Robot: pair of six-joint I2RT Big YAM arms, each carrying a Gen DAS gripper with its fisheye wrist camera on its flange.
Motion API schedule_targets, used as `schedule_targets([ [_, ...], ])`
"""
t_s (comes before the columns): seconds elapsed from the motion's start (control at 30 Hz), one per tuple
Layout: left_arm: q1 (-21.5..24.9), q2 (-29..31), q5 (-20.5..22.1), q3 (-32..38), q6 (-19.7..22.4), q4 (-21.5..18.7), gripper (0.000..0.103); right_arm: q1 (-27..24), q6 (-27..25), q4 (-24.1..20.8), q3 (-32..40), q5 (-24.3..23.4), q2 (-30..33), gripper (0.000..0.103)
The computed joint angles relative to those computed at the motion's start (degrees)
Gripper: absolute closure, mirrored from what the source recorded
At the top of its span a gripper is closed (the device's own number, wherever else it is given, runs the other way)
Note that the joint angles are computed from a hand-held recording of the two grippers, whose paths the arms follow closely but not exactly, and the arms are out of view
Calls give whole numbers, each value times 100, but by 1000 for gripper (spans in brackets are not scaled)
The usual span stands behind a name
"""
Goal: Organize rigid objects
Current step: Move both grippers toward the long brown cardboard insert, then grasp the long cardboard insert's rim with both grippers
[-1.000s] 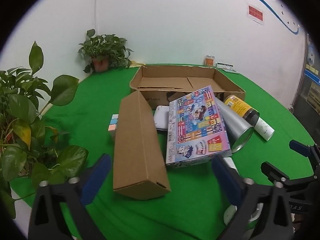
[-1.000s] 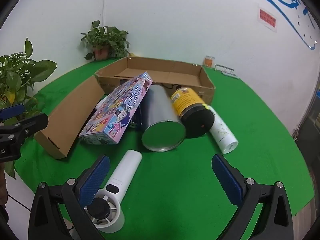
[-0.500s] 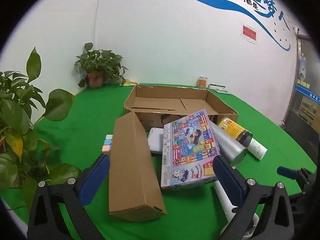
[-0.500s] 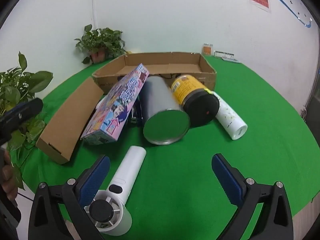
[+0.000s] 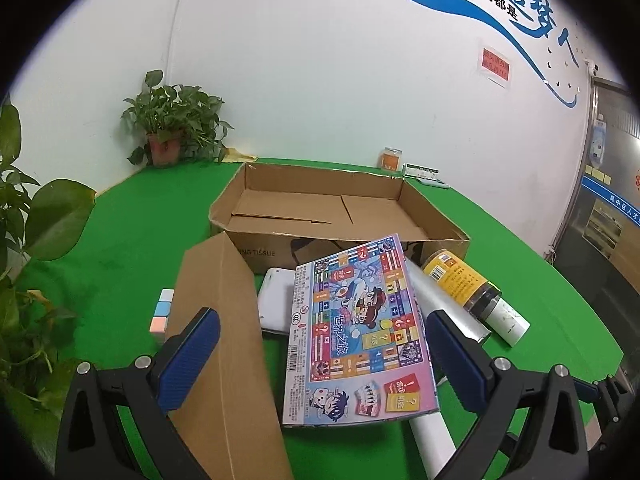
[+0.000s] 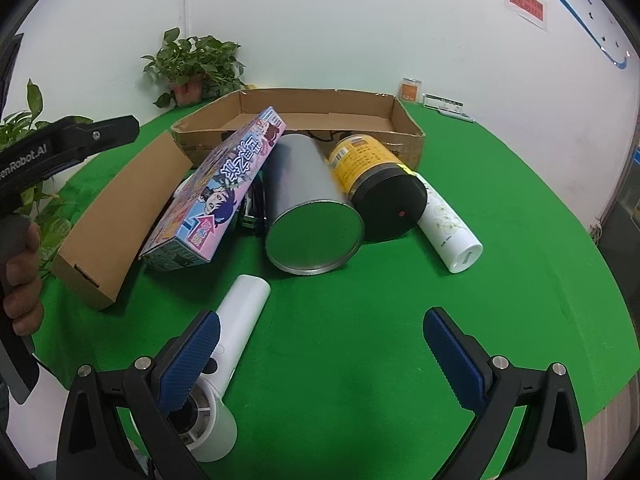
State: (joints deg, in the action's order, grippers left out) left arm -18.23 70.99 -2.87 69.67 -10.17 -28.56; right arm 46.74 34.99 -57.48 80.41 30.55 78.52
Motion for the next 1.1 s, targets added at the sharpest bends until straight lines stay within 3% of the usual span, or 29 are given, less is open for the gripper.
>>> schedule_targets([
  [0.13, 109, -63, -106, -83, 5, 108, 1, 16, -47, 143, 28, -13, 5, 3],
  [0.23, 299, -145, 105, -146, -82, 45, 1, 119, -192, 312, 91, 24, 84, 1],
  [0.33, 487, -229, 397, -153, -109, -191, 1, 233, -398, 480, 164, 30, 184, 1],
  [0.47, 710, -343, 488, -132, -45, -734, 1, 397, -536, 592, 284, -117, 288, 1],
  [0.73, 1278, -424, 1317, -253, -372, -1662, 1, 522, -783, 559, 588, -590, 388, 1],
  [0.87, 1596, -119, 2080, -195, -681, -2003, 2, 533, -1073, 501, 891, -1049, 561, 1],
  [0.93, 1720, -1, 2449, -229, -764, -1989, 2, 578, -1196, 481, 1084, -1241, 710, 1],
  [1.03, 1872, 175, 3082, -243, -909, -1912, 20, 624, -1312, 409, 1442, -1668, 1010, 1],
  [1.1, 1918, 241, 3560, -246, -920, -1836, 41, 670, -1428, 349, 1705, -1847, 1235, 1],
])
